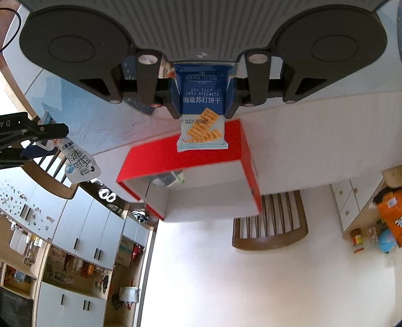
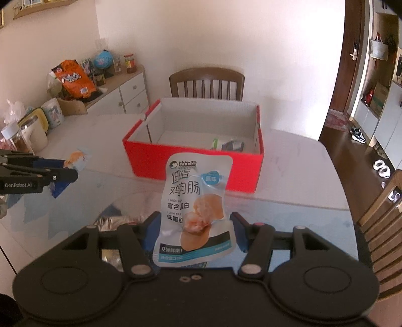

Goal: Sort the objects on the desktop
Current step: 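Lift and carry the blue pack and white pouch over the red box with both tools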

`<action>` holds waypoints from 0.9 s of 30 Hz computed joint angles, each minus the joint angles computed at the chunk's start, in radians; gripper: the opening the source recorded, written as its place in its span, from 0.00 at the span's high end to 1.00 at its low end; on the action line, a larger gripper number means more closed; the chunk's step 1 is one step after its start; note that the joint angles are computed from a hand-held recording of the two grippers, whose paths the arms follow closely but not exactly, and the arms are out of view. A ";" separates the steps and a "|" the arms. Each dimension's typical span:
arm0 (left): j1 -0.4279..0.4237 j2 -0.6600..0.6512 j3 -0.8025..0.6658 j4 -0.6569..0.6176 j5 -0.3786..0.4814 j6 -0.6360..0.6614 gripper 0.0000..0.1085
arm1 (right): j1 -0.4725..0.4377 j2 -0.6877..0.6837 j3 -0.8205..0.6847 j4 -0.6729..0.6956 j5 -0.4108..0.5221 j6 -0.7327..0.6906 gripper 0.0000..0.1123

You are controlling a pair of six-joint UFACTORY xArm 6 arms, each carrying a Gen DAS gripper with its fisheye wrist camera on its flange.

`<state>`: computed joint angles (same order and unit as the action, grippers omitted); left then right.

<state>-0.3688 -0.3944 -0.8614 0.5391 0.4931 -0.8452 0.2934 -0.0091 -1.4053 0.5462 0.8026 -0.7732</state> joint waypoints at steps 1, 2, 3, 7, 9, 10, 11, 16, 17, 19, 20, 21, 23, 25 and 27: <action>0.002 0.009 -0.013 -0.002 -0.001 0.005 0.68 | -0.001 0.008 -0.014 0.003 0.002 -0.002 0.47; 0.005 0.021 -0.029 -0.008 -0.003 0.012 0.68 | -0.001 0.019 -0.032 0.007 0.006 -0.003 0.47; 0.008 0.032 -0.043 -0.011 -0.005 0.017 0.68 | -0.001 0.031 -0.053 0.010 0.011 -0.002 0.47; 0.017 0.081 -0.105 -0.010 -0.009 0.024 0.68 | 0.000 0.078 -0.129 0.018 0.035 0.006 0.47; 0.022 0.109 -0.140 -0.003 -0.002 0.017 0.68 | -0.001 0.101 -0.166 0.020 0.053 0.011 0.47; 0.023 0.123 -0.157 -0.001 0.004 0.012 0.68 | 0.001 0.111 -0.179 0.017 0.054 0.014 0.47; 0.025 0.137 -0.175 0.000 0.011 0.009 0.68 | 0.003 0.123 -0.196 0.016 0.056 0.018 0.47; 0.032 0.210 -0.262 0.023 0.020 -0.010 0.68 | 0.010 0.179 -0.275 0.015 0.072 0.027 0.47; 0.032 0.220 -0.273 0.028 0.019 -0.013 0.68 | 0.010 0.190 -0.291 0.017 0.076 0.025 0.47; 0.035 0.247 -0.305 0.031 0.018 -0.010 0.68 | 0.012 0.211 -0.322 0.023 0.084 0.022 0.47; 0.036 0.259 -0.319 0.033 0.017 -0.010 0.68 | 0.012 0.223 -0.339 0.025 0.090 0.020 0.47; 0.036 0.270 -0.333 0.036 0.018 -0.011 0.68 | 0.013 0.234 -0.356 0.025 0.094 0.019 0.47; 0.039 0.293 -0.360 0.031 0.020 -0.002 0.68 | 0.015 0.258 -0.390 0.024 0.102 0.019 0.47; 0.045 0.316 -0.387 0.025 0.021 0.009 0.68 | 0.016 0.285 -0.428 0.020 0.109 0.026 0.47; 0.052 0.337 -0.411 0.018 0.022 0.021 0.68 | 0.017 0.315 -0.470 0.017 0.122 0.037 0.47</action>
<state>-0.3168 -0.0574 -1.2725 0.5569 0.5150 -0.8247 0.3100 0.3054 -1.8758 0.5635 0.9250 -0.7358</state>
